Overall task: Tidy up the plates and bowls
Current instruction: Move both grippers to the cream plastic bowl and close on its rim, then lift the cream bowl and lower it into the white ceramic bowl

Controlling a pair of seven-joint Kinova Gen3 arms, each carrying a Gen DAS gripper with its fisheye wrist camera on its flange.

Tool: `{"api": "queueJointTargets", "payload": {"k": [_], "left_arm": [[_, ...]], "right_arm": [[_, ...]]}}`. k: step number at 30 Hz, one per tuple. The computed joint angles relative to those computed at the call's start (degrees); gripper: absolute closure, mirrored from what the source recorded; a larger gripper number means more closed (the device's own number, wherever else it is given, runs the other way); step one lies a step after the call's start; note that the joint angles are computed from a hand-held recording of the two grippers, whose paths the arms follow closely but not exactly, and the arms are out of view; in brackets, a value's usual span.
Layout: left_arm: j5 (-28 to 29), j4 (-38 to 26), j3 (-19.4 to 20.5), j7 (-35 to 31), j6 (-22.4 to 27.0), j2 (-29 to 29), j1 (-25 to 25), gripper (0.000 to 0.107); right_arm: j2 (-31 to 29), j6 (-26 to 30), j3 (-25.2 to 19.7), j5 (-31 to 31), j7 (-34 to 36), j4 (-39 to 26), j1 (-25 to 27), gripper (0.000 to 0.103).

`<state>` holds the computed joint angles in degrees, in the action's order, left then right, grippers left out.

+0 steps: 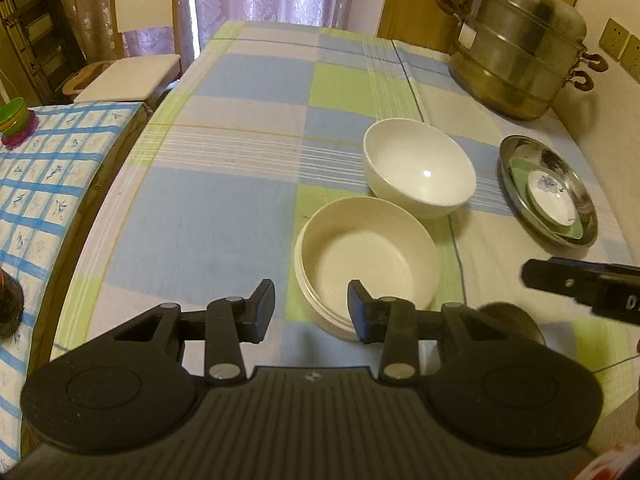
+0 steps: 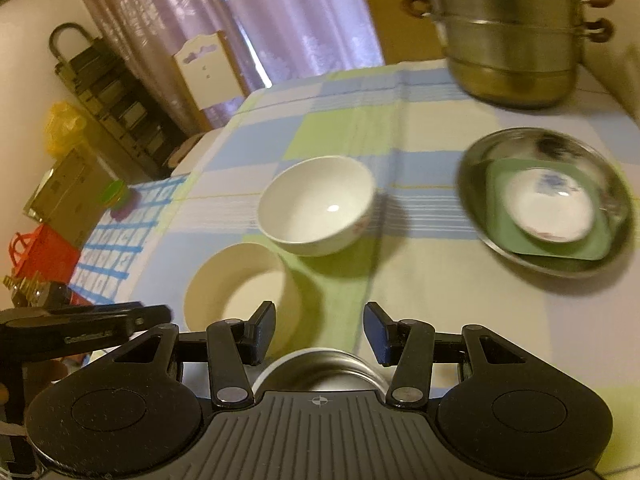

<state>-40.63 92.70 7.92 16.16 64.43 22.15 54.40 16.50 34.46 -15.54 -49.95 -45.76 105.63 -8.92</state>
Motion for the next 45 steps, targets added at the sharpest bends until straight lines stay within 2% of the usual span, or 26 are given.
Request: {"api": "queueJointTargets", "payload": {"k": [6,13,15,22,23,26,35,40,45], "left_arm": [[0.90,2.39,-0.41,-3.31,-5.04,-0.05,-3.36,0.072],[2.99,4.95,-1.40,-6.61,-10.33,-0.27,-6.11,0.072],[3.40,5.97,-1.64,-6.95,-11.81,-0.66,-6.58,0.072],[3.88,8.96,-2.19,-7.32,-16.28,-1.90,-7.56,0.080],[3.76,9.00,-2.22,-7.35,-16.50,-1.91,-7.52,0.083],[3.65,9.64,-2.18,-7.53,-17.89,-2.37,-7.61,0.093],[3.31,8.95,-1.04,-5.96,-13.16,-4.84,-5.79,0.094],[2.03,6.65,0.62,-6.12,-8.82,-6.59,-6.01,0.094],[-0.53,4.08,1.22,-8.01,-7.57,-6.87,-7.27,0.094]], "right_arm": [[4.65,-1.87,-0.35,5.29,-5.86,-3.54,-4.58,0.054],[8.65,-2.68,-2.17,10.26,-12.18,-6.68,-5.93,0.055],[9.33,-2.41,-2.29,12.06,-13.79,-7.43,-6.37,0.064],[10.80,-1.56,-3.86,14.69,-16.53,-8.99,-6.35,0.078],[10.92,-1.41,-4.08,14.82,-16.56,-9.10,-6.20,0.083],[10.73,-1.30,-4.26,15.40,-17.17,-9.22,-6.35,0.086],[9.11,2.38,-5.45,13.46,-15.38,-9.68,-4.57,0.086],[6.64,4.23,-4.44,12.16,-14.12,-10.43,-5.07,0.086],[5.95,5.90,-2.86,10.45,-14.41,-12.86,-4.89,0.086]]}}
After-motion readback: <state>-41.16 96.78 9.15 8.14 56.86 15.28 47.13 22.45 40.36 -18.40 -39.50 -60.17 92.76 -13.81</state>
